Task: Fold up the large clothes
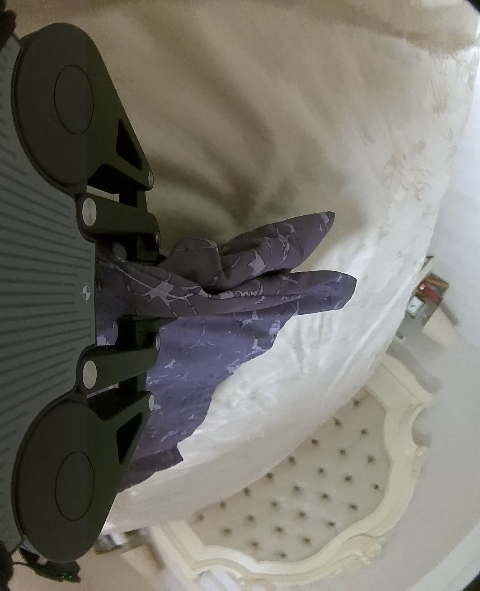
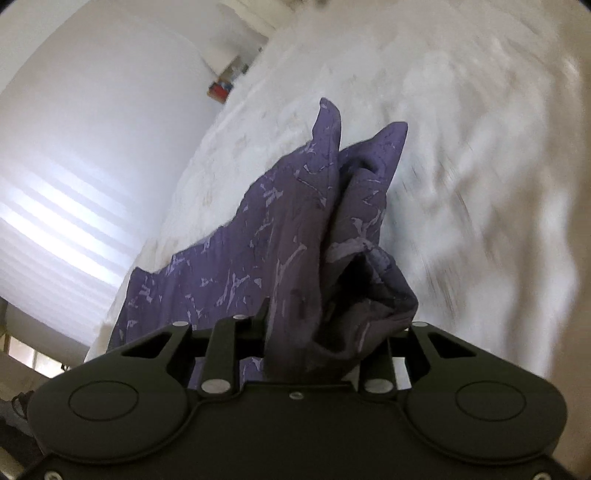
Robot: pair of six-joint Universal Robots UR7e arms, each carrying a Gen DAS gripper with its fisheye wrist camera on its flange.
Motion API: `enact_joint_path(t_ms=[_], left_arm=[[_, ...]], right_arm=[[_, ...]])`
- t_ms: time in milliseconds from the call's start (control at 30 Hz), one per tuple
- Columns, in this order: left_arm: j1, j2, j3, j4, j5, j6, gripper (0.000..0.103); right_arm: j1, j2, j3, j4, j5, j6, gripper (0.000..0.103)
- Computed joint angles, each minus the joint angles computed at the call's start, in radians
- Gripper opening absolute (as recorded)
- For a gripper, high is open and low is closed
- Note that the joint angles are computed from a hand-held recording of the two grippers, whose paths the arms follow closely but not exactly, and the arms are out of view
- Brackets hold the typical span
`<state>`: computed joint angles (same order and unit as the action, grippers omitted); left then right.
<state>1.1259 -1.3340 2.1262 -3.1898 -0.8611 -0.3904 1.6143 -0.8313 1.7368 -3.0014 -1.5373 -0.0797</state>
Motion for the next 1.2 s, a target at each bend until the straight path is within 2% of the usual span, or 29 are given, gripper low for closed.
enact_joint_path(t_ms=[133,233,267,300,333,367,433,533,667,800,867,1000,1200], left_arm=[[-0.030,-0.098,0.090,0.071,0.012,-0.067,0.020],[-0.031,-0.120,0.125,0.099,0.046,-0.082,0.024],[-0.029,-0.117,0.133,0.103,0.071,-0.088,0.030],[-0.023,-0.104,0.135,0.105,0.102,-0.087,0.040],[-0.020,-0.089,0.135,0.107,0.131,-0.087,0.044],[-0.017,-0.076,0.136,0.103,0.156,-0.088,0.049],[-0.016,-0.062,0.143,0.063,0.169,-0.074,0.050],[-0.040,-0.064,0.155,0.040,0.217,-0.075,0.056],[-0.103,-0.096,0.199,0.034,0.302,-0.094,0.073],[-0.164,-0.097,0.208,0.006,0.389,-0.060,0.078],[-0.181,-0.082,0.196,-0.023,0.390,-0.008,0.080],[-0.190,-0.029,0.139,-0.051,0.330,0.094,0.081],[-0.167,0.115,0.021,-0.120,0.218,0.232,0.081]], right_arm=[[-0.012,-0.090,0.116,0.038,0.003,0.013,0.040],[-0.012,-0.125,0.169,0.043,-0.025,-0.021,0.045],[-0.010,-0.126,0.176,0.043,-0.049,-0.030,0.052],[-0.008,-0.123,0.177,0.042,-0.073,-0.035,0.062],[-0.002,-0.117,0.172,0.043,-0.114,-0.034,0.069],[0.001,-0.113,0.172,0.038,-0.146,-0.032,0.080],[0.000,-0.112,0.165,0.046,-0.161,-0.033,0.080],[0.004,-0.123,0.166,0.040,-0.181,-0.039,0.088],[0.006,-0.142,0.190,-0.011,-0.191,-0.064,0.094],[0.005,-0.145,0.197,-0.064,-0.196,-0.067,0.100],[0.002,-0.136,0.182,-0.073,-0.190,-0.076,0.101],[-0.006,-0.104,0.133,-0.060,-0.164,-0.105,0.102],[-0.044,-0.052,0.031,0.084,-0.088,-0.095,0.103]])
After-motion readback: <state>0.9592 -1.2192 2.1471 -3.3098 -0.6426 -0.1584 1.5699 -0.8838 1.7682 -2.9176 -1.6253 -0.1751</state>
